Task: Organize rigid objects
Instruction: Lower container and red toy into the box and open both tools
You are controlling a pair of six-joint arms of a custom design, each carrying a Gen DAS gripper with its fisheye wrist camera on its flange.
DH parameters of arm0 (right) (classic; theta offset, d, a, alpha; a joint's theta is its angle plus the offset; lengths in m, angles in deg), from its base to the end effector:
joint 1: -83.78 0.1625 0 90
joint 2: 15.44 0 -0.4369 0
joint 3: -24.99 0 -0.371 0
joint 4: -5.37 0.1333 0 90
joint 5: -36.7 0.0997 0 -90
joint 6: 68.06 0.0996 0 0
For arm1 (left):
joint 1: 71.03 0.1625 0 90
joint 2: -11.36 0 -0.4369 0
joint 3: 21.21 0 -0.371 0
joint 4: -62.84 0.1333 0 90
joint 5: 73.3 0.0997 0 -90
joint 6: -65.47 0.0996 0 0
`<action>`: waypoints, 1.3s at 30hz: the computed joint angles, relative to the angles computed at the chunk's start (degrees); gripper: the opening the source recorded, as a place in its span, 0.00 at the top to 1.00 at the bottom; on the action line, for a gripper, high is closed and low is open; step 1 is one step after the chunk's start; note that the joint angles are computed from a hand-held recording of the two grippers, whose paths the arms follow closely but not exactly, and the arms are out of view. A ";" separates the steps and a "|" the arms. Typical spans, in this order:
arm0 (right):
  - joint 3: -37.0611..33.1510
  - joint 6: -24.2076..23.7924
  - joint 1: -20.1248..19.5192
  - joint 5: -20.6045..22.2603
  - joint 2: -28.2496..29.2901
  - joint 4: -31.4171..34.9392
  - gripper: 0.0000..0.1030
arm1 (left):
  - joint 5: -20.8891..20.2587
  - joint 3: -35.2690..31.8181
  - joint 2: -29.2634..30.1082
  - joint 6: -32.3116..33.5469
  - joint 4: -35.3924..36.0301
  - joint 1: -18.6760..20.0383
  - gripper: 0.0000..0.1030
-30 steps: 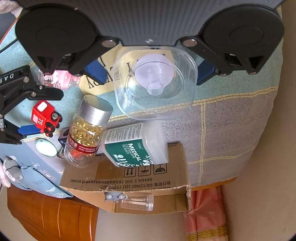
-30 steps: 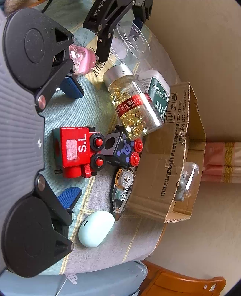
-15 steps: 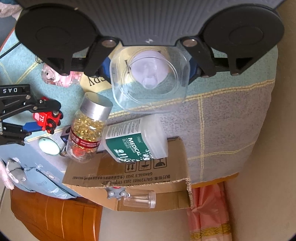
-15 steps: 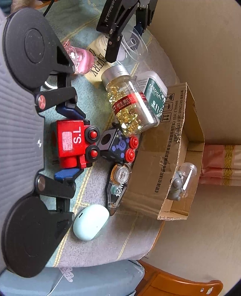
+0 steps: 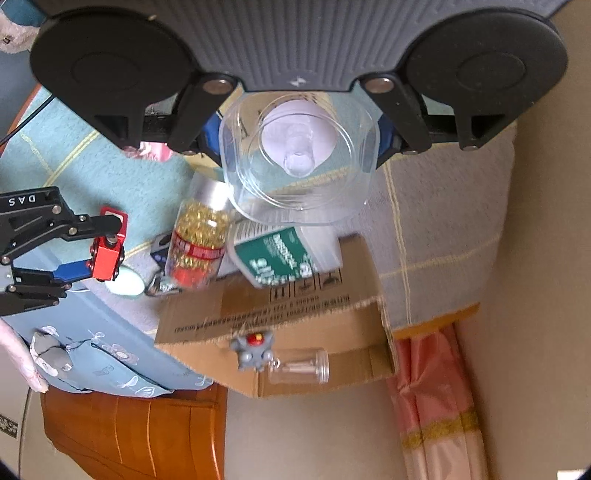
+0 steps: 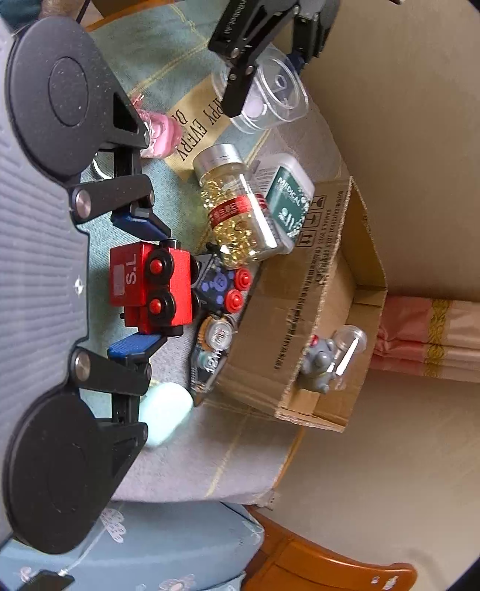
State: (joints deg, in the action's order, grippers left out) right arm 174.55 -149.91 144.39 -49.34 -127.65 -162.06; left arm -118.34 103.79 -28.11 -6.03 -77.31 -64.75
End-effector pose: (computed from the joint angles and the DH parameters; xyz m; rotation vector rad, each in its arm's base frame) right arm -0.0104 -0.3041 0.3301 1.1502 -2.2621 0.5951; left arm -0.3819 -0.2469 -0.0448 0.5413 2.2327 -0.7647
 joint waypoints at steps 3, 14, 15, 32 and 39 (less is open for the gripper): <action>-1.22 0.63 1.06 0.02 -1.10 2.42 0.43 | 0.85 -0.64 -1.06 1.03 0.97 0.21 0.29; -7.63 5.61 9.68 0.36 3.62 -0.55 0.43 | 8.97 -5.86 -2.48 10.98 3.09 3.94 0.29; -8.31 6.11 10.86 0.05 5.00 -2.04 0.43 | 9.82 -6.41 -2.44 12.20 2.83 4.53 0.29; -16.00 11.07 19.12 -8.16 21.84 -12.20 0.17 | 13.66 -12.82 1.41 28.98 -6.64 12.86 0.29; -13.02 13.73 17.05 -6.21 17.99 -9.05 0.02 | 12.67 -14.69 2.01 32.30 -8.92 15.19 0.29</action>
